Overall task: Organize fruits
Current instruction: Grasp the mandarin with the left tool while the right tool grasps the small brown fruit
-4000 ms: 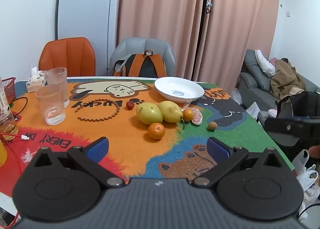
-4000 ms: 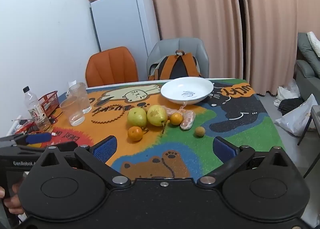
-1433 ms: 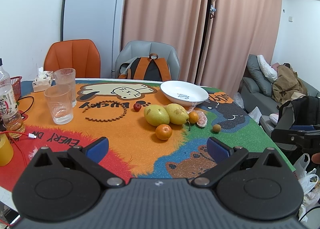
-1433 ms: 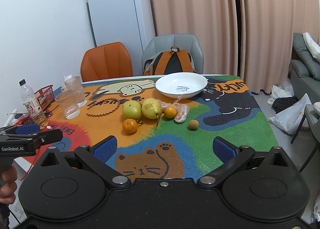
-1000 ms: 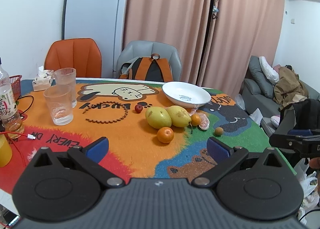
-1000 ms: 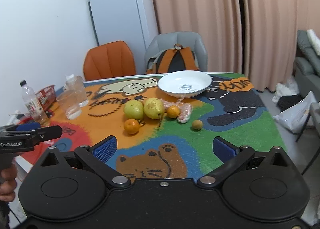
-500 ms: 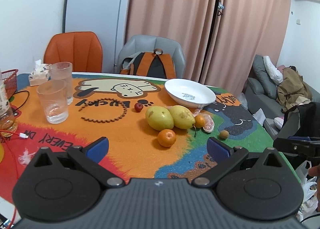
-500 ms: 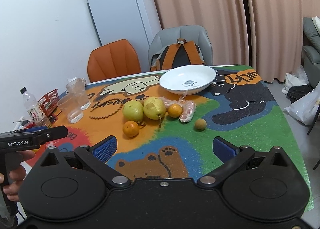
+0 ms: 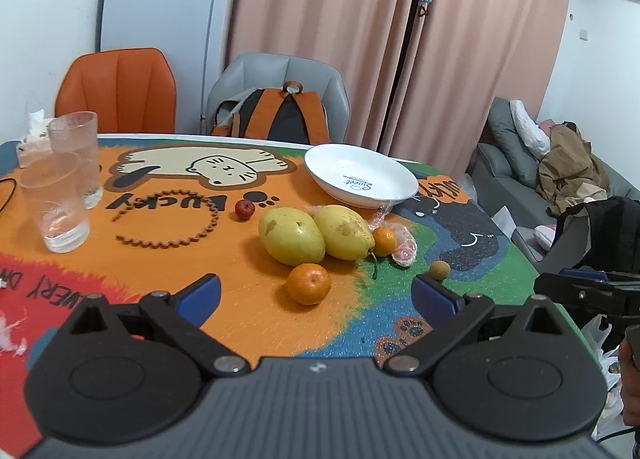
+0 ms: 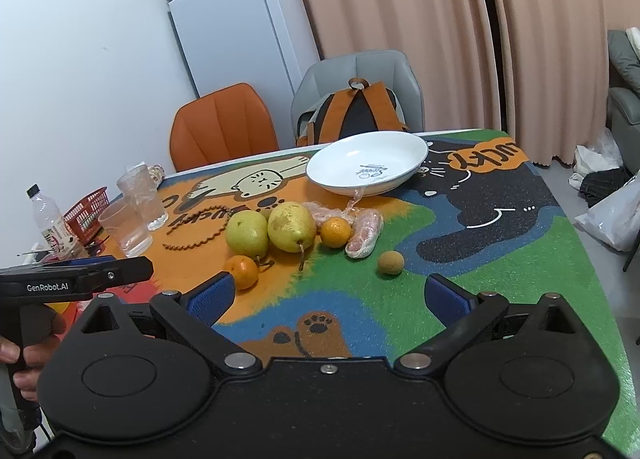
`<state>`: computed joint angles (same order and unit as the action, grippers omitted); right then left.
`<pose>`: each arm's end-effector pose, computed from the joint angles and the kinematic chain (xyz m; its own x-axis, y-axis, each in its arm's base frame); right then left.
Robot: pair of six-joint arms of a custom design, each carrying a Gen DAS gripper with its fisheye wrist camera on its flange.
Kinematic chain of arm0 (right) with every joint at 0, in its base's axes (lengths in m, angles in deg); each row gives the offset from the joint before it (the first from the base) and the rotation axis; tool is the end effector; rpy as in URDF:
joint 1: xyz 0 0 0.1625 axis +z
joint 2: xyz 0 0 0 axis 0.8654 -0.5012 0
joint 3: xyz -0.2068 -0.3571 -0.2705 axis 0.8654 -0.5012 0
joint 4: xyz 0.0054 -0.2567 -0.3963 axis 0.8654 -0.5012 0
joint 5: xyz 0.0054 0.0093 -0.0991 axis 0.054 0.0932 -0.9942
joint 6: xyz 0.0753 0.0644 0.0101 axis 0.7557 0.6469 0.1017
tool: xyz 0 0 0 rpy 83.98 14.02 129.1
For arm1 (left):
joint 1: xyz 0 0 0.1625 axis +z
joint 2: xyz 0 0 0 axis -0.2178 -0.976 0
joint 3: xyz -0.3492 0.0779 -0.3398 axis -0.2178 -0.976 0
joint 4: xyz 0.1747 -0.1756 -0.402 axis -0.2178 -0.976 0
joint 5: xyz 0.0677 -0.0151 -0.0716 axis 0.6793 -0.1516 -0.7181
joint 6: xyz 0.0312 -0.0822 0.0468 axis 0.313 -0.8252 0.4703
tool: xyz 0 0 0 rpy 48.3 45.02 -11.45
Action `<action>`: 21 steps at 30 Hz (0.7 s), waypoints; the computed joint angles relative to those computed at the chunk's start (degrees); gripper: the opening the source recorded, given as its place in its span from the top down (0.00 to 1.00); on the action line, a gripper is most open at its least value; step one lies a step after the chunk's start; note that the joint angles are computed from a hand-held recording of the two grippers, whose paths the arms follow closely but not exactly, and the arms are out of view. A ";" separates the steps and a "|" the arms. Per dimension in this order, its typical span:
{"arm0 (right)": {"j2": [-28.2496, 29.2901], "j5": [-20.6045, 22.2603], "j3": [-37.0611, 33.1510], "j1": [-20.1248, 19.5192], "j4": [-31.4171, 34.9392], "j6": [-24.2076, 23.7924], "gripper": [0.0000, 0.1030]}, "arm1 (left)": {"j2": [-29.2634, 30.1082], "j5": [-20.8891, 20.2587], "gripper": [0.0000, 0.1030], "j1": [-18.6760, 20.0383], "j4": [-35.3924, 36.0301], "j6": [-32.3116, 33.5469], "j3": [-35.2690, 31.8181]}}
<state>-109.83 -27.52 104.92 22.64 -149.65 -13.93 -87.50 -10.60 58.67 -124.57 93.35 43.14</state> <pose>0.0529 -0.5144 0.2996 -0.8695 -0.0446 0.4919 -0.4250 0.5750 -0.6991 -0.2868 -0.5765 0.0633 -0.7664 0.3535 -0.5363 0.6318 0.5652 -0.5304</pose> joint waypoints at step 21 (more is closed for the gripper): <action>5.66 -1.72 -8.47 -2.71 7.26 0.99 0.12 | 6.26 -4.01 0.29 5.17 8.89 -0.46 -10.00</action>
<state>-104.16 -29.24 96.45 19.93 -142.39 -12.93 -81.24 -14.61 63.84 -115.68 92.90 33.14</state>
